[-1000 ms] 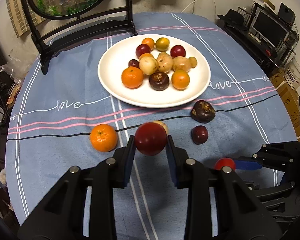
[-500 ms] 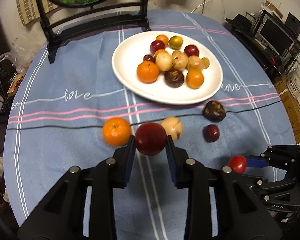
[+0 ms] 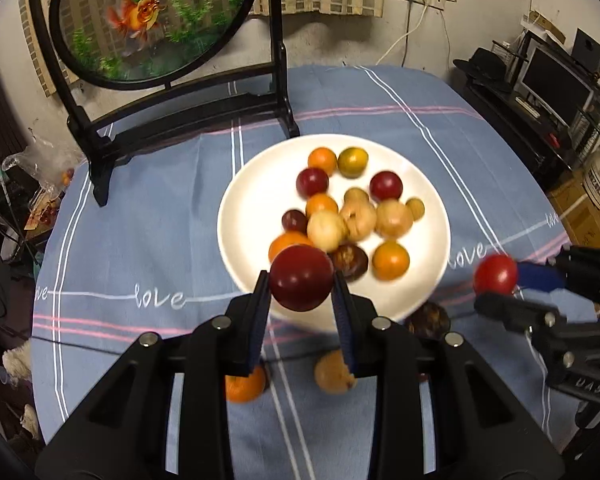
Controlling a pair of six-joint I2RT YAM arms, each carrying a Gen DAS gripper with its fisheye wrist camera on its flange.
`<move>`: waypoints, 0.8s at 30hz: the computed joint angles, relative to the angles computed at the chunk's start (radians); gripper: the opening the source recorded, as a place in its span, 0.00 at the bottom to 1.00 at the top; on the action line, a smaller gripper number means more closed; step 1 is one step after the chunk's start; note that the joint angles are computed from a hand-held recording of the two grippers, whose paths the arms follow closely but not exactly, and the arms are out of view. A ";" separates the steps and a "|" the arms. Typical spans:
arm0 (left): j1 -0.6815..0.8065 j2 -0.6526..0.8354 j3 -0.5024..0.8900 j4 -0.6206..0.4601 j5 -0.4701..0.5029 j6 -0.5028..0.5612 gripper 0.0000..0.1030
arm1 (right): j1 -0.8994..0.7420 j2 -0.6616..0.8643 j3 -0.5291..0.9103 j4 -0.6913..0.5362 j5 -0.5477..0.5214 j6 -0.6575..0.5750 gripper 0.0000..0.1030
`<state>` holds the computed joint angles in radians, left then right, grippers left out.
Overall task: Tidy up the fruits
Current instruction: 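Carry the plum in the left tool over the plate while the right tool carries the red fruit, then open the left tool onto the plate while the right tool releases the red fruit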
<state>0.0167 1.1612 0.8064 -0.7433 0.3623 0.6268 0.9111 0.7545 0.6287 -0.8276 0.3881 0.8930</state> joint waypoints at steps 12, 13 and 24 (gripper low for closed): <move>-0.122 0.112 0.010 0.133 -0.083 -0.117 0.30 | -0.335 0.167 0.005 0.235 -0.191 -0.278 0.29; -0.127 0.127 0.013 0.143 -0.088 -0.125 0.30 | -0.350 0.183 0.008 0.248 -0.202 -0.289 0.29; -0.164 0.323 0.068 0.270 -0.153 -0.196 0.31 | -0.519 0.367 0.020 0.399 -0.302 -0.391 0.29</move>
<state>-0.1472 1.4841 0.8745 -0.4732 0.2094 0.4305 0.3922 1.1214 0.6487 -0.4285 0.0858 0.5023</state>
